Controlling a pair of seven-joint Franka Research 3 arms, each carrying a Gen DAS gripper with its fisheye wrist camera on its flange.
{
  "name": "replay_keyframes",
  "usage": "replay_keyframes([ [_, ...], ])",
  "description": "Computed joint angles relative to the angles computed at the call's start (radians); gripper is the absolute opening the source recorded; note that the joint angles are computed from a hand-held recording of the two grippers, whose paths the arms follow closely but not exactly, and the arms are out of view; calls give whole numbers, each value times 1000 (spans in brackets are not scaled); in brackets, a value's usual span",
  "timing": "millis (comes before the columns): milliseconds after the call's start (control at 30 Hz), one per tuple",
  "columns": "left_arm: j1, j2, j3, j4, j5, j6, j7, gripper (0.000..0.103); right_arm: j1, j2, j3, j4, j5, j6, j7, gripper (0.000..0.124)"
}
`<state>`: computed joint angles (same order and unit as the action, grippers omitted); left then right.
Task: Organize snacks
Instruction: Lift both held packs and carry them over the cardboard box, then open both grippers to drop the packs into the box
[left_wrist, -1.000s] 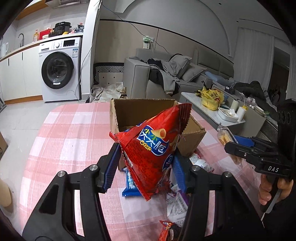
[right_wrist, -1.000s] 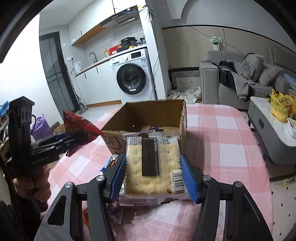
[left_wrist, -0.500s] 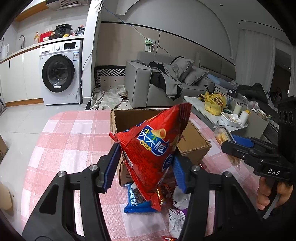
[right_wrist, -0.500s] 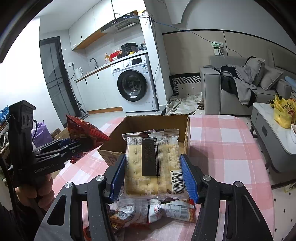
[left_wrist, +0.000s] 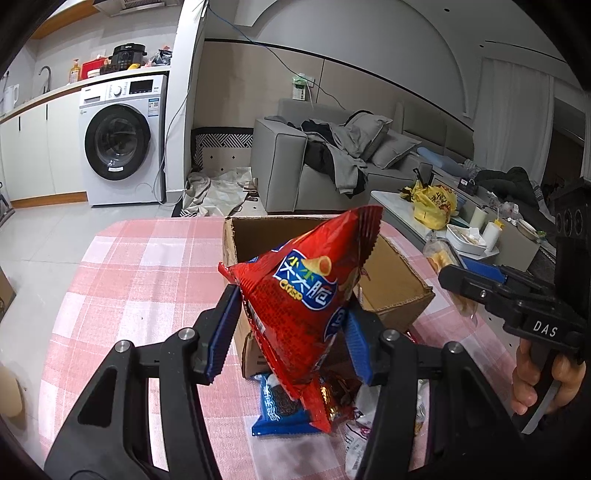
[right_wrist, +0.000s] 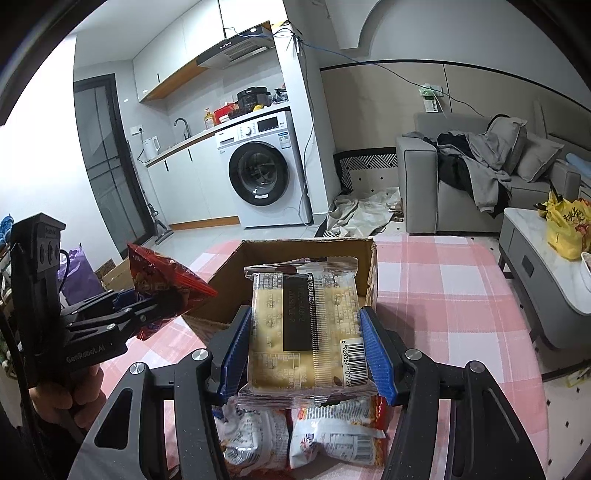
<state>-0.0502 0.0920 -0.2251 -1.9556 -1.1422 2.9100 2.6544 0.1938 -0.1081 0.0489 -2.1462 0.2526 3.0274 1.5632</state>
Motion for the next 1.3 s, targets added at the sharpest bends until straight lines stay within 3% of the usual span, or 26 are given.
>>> replay_keyframes([
  [300, 16, 92, -41, 84, 96, 41, -73, 51, 12, 70, -5, 60, 31, 37, -5, 58],
  [533, 21, 197, -64, 169, 298, 78, -249, 51, 19, 136, -14, 127, -11, 20, 33, 58],
  [633, 10, 245, -53, 216, 401, 68, -346, 51, 27, 159, -33, 144, -103, 17, 123, 58],
  [767, -6, 295, -41, 262, 523, 63, -453, 52, 26, 185, -35, 174, -92, -4, 147, 58],
  [900, 19, 314, -67, 277, 592, 52, -514, 53, 36, 179, -43, 176, -137, -13, 179, 61],
  [1033, 91, 292, -141, 240, 613, 56, -511, 70, 34, 145, -50, 153, -206, -24, 217, 67],
  [1100, 139, 269, -190, 207, 607, 73, -498, 81, 25, 119, -46, 129, -214, -24, 227, 88],
  [1167, 212, 232, -266, 153, 559, 99, -445, 84, 16, 83, -36, 98, -203, -35, 214, 99],
  [1233, 248, 196, -298, 114, 521, 104, -404, 88, 3, 43, -25, 58, -212, -37, 210, 101],
  [1300, 251, 157, -293, 71, 490, 122, -381, 97, -14, 12, -12, 34, -226, -62, 214, 103],
])
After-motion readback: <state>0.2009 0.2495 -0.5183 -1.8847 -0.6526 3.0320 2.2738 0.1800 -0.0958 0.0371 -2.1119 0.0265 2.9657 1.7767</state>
